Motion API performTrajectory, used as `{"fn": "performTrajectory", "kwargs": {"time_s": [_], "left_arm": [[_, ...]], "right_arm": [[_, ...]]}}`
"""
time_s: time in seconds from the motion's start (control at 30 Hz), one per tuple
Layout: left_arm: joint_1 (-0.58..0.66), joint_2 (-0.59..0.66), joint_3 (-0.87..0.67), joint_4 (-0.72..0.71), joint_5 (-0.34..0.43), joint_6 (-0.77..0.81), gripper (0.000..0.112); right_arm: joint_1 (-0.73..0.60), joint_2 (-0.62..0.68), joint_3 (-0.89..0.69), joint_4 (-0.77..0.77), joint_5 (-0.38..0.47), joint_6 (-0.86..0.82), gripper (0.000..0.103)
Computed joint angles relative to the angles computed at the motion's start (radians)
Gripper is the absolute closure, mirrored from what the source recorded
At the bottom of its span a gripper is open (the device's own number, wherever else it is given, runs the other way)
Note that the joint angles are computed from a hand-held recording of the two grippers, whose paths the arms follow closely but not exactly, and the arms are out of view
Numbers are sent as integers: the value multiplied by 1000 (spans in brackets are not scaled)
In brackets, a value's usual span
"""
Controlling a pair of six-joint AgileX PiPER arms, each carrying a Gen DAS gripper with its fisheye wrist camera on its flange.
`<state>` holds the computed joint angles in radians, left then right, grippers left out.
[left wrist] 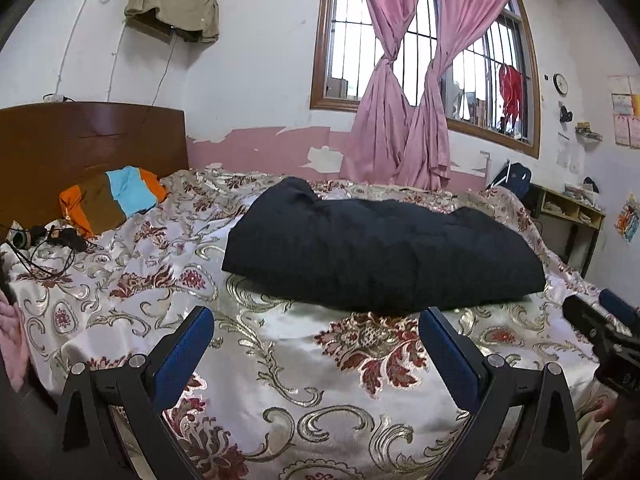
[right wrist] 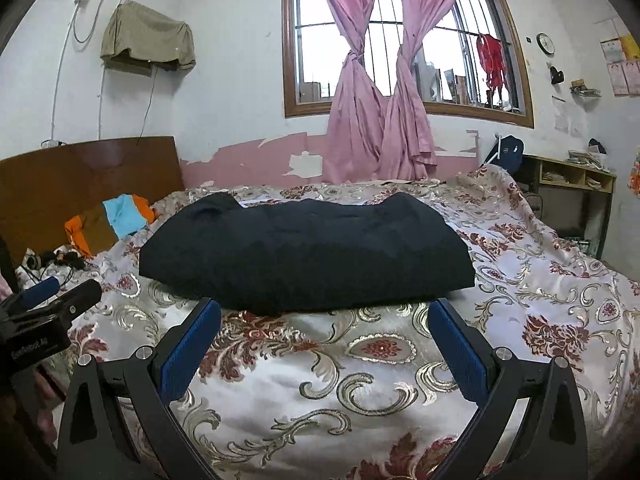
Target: Fold large clothes
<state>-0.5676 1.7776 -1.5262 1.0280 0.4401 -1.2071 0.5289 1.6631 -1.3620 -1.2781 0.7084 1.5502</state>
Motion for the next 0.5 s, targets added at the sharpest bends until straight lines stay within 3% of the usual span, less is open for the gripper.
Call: {"fn": "performTrajectory", "kwargs": {"time_s": [0.33, 0.5], "left_arm": [[4, -12, 36, 100, -10, -110, 9], [4, -13, 34, 72, -10, -85, 9]], "right_arm": [[2, -28, 41, -79, 8, 90, 1], [1, -29, 46, -89, 0, 99, 1]]}}
